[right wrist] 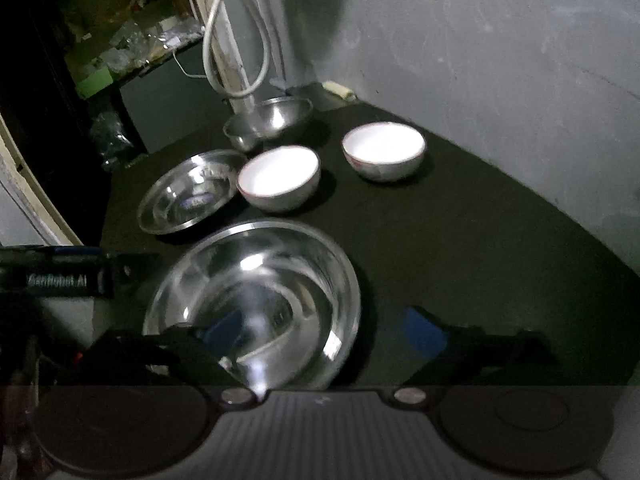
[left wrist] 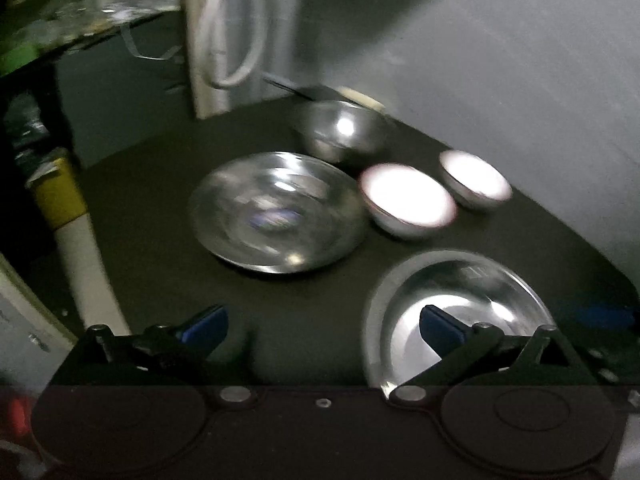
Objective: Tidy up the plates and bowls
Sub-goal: 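Move both tools to the steel plate with the blue logo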
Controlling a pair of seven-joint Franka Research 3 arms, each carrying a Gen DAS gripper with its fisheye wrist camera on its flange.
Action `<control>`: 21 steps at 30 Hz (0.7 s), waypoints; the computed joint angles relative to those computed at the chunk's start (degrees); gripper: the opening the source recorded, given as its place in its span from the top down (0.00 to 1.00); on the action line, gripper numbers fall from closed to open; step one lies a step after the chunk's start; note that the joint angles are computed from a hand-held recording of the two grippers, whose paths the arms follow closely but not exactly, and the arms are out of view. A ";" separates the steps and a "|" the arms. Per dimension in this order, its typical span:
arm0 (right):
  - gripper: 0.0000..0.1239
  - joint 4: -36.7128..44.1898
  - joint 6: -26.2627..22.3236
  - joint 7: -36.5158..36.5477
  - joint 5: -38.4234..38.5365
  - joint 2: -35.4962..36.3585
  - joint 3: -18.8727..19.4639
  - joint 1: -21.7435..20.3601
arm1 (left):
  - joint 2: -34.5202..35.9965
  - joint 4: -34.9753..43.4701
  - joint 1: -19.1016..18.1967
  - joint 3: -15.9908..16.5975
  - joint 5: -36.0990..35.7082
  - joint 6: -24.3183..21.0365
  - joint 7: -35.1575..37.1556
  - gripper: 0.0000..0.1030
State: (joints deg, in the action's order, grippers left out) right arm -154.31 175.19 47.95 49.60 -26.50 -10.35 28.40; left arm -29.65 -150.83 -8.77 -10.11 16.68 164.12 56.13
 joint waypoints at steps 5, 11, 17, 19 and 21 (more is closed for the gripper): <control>0.18 5.29 -0.29 -8.66 7.13 3.21 -5.60 8.16 | 2.47 1.59 8.45 -1.57 3.50 2.38 -6.96 0.01; 0.18 13.90 -9.52 -17.16 18.52 8.89 -8.24 11.20 | 6.70 4.25 15.98 -2.20 7.83 4.59 -16.71 0.01; 0.25 21.23 -14.34 -18.82 23.87 16.23 -5.52 9.53 | 13.07 9.16 15.53 0.85 10.19 5.68 -13.43 0.01; 0.27 23.09 -14.69 -17.40 24.17 18.43 -4.00 8.42 | 14.87 10.97 15.41 1.09 11.12 5.06 -12.39 0.01; 0.30 24.63 -14.76 -15.92 24.28 20.27 -2.53 7.17 | 16.26 12.56 15.72 0.55 13.09 3.68 -12.51 0.01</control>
State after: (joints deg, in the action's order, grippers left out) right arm -129.67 160.42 32.03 73.89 -6.23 -12.88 35.57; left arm -13.39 -138.26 6.95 -9.56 29.77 167.80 43.62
